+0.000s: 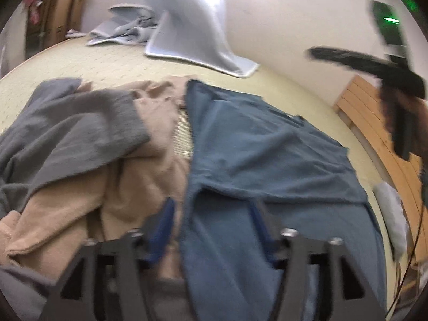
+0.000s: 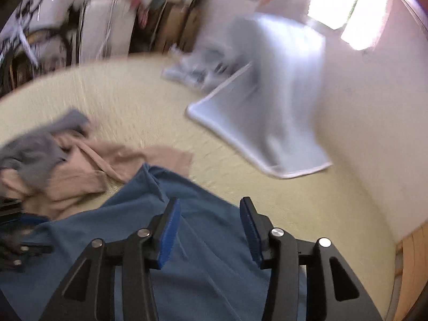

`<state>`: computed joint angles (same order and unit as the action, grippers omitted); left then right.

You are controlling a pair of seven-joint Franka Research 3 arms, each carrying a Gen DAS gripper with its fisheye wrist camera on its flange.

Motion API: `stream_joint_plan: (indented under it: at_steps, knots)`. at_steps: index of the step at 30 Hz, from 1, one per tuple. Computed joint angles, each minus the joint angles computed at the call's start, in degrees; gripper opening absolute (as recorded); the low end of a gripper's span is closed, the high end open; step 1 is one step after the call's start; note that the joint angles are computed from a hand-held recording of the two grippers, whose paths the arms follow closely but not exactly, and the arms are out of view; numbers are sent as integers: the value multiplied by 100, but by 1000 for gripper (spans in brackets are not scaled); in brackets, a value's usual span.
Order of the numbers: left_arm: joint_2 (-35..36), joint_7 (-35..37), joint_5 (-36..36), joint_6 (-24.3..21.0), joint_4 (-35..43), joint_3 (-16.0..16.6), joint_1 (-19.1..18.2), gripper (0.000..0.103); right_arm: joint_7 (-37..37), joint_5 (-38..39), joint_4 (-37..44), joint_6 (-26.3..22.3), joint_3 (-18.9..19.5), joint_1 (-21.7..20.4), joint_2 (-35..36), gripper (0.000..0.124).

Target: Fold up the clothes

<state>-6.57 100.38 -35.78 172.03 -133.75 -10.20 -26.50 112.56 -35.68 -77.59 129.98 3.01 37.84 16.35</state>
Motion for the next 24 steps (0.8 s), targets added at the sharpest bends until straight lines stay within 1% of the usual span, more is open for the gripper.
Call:
stream_joint_plan:
  at_steps: [1,2,3,4,5,6,7,9,13,15,17,19,21,23,24]
  knots:
    - [-127,-343,428,-59,-57,-120,130,74,322,-173,-434,98,-19,77,-462,53]
    - [-232,-472,616,-105,-90,-133,148,75,658,-400,-846,147,41,122,-902,54]
    - [-399,-511,705,-194,-124,-106,100,75,977,-618,-1196,154,136,142,-1314,59]
    - [-564,-548,795,-286,-152,-69,41,75,1275,-817,-1497,128,253,148,-1703,68]
    - [-749,-743,1052,-380,-187,-110,78,75,1556,-1005,-1747,83,400,153,-2050,72]
    - [-988,-1011,1387,-479,-242,-203,167,76,1815,-1138,-1994,50,554,147,-2410,79]
    - [-1196,-1151,1577,-605,-276,-219,165,76,2069,-1256,-2227,6,742,154,-2749,84]
    - [-1629,-1390,1892,-914,-338,-213,116,76,2582,-1413,-2531,-292,1163,140,-3332,87]
    - [-2555,-1765,2302,-1618,-467,-102,-132,76,3447,-1298,-2906,-622,1871,60,-4070,90]
    - [-3125,-2014,2449,-1932,-627,-69,-250,76,3832,-1131,-2973,-933,2283,27,-4399,91]
    - [-3718,-2233,2605,-2276,-774,-58,-347,76,4128,-980,-2985,-1110,2640,-34,-4634,91]
    - [-4233,-2436,2790,-2578,-876,-84,-401,76,4492,-851,-3017,-1111,2951,-110,-4883,91]
    - [-4756,-2632,2933,-2900,-963,-106,-461,76,4679,-695,-3067,-978,3105,-141,-5150,93]
    - [-5264,-2859,3049,-3246,-1024,-135,-493,77,4919,-651,-2948,-981,3437,-301,-5401,95]
    - [-5512,-3076,3016,-3455,-1083,-144,-511,84,5019,-636,-2895,-964,3580,-404,-5510,98]
